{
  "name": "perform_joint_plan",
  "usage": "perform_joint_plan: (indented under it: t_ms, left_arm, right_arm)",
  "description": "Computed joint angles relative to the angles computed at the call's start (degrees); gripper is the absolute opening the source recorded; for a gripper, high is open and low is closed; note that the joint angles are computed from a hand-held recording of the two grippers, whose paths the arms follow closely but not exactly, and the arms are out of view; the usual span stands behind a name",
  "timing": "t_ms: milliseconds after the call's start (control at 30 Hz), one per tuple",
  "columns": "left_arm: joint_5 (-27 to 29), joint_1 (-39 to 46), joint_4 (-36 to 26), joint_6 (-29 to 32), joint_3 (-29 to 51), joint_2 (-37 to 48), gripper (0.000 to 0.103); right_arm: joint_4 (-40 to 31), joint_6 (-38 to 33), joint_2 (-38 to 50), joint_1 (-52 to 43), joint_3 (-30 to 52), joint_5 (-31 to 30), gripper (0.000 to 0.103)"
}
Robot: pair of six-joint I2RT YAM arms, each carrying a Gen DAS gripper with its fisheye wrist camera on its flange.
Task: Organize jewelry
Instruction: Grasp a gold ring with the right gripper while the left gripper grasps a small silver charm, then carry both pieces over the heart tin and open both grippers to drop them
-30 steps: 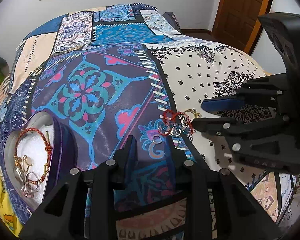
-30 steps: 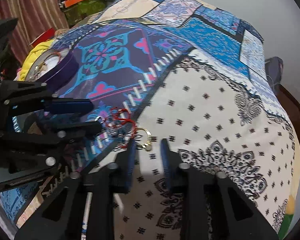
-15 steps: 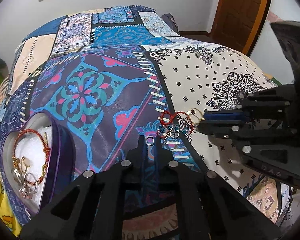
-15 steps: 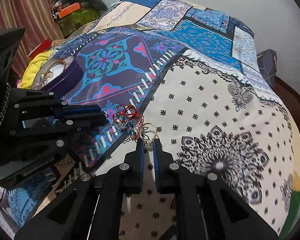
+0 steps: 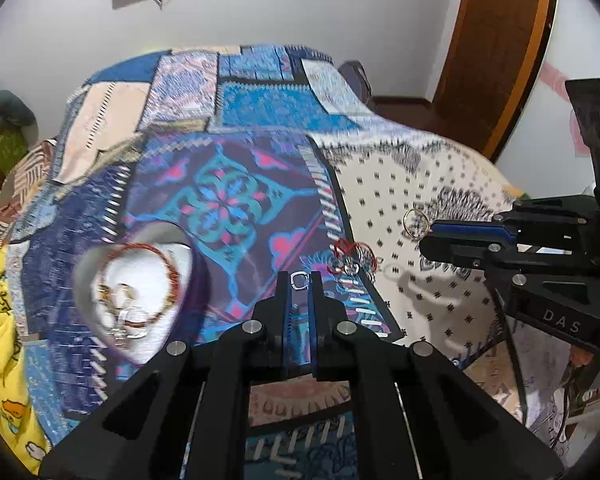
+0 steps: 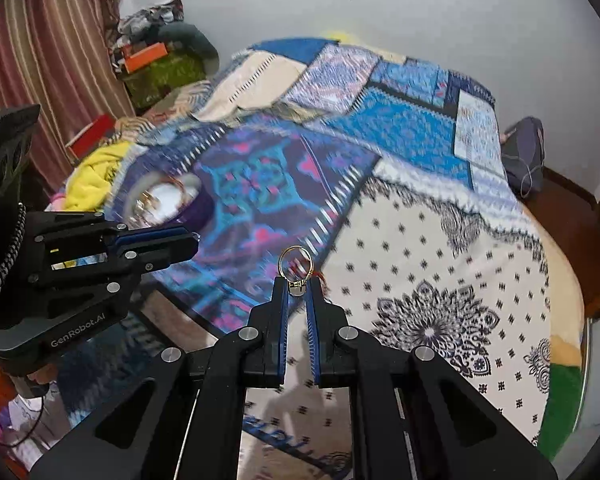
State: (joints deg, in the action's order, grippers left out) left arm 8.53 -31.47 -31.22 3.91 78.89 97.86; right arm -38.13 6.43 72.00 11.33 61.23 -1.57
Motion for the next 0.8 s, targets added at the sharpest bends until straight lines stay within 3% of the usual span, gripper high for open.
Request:
perform_joint_plan:
  t_ms: [433, 800]
  left_arm:
    - [2.9, 7.3, -0.9, 1.4, -1.7, -9.4, 0.006]
    - [7.8, 15.2, -0.8, 3.1, -1.7, -12.2, 0.006]
  right_arm:
    - [1.7, 5.1, 2.6, 10.9, 7.0, 4.5, 0.008]
    - [4.0, 7.3, 8.9, 16.2, 12.1, 7.7, 0.008]
